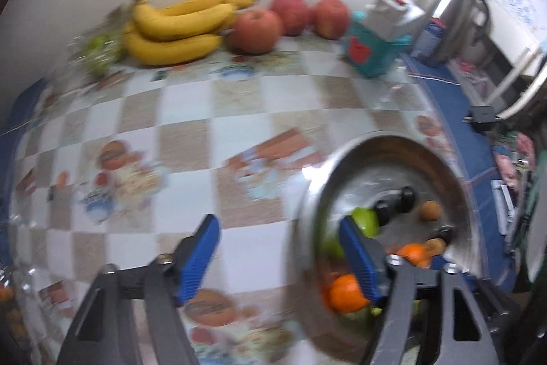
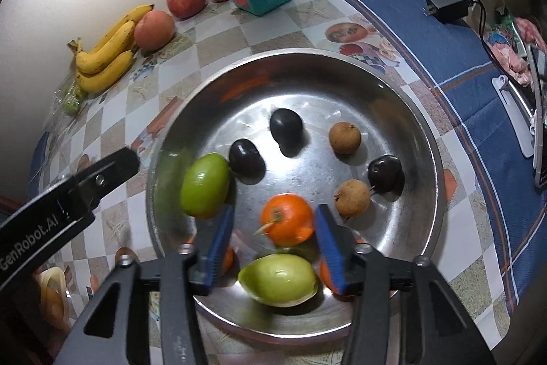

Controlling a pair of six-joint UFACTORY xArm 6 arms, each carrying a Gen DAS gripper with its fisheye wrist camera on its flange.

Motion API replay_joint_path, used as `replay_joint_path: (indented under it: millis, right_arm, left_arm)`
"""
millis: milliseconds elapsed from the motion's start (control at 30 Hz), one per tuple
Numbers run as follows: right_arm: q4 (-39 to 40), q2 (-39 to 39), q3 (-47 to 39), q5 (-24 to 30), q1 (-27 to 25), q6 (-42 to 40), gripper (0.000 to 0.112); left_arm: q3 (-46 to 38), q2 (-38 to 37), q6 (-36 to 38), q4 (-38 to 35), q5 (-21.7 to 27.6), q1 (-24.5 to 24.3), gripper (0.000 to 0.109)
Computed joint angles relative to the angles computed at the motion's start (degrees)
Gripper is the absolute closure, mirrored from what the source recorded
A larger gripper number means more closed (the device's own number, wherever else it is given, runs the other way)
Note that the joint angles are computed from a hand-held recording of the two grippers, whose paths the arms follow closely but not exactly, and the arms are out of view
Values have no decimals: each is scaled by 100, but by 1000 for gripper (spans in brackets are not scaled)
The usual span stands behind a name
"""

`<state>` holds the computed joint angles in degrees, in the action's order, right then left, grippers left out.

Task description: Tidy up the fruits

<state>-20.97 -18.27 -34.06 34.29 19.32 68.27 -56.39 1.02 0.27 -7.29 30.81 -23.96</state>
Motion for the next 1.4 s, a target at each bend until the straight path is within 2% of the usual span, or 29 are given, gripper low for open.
replay_joint_path:
  millis: [67, 200, 433, 633, 900, 1200, 1400]
  right_arm:
    - [-132, -21, -40, 94, 84, 83, 55]
    - [-273, -35, -77, 133, 219, 147, 37]
    - [-665, -69, -196, 337, 567, 417, 21]
    - [-873, -159, -174, 461, 908, 576, 21]
    - [-1195, -630, 194, 689, 1408, 1129, 21]
    - [-1060, -810, 363, 926, 1779, 1145, 21]
    - [-1141, -869, 382, 1008, 1877, 1245, 21]
  left_arm:
    - [162, -127, -468, 572, -23, 126, 19]
    - [445, -331, -971, 1153, 38, 389, 12]
    - [1068, -860, -1367, 1801, 18, 643, 11]
    - [1601, -1431, -1710, 2204, 0, 803, 11]
    - [2248, -2260, -2403, 3139, 292, 830, 11]
    - [2835, -3003, -2631, 3317, 345, 843, 11]
    - [3051, -3183, -2600, 3330, 266, 829, 11]
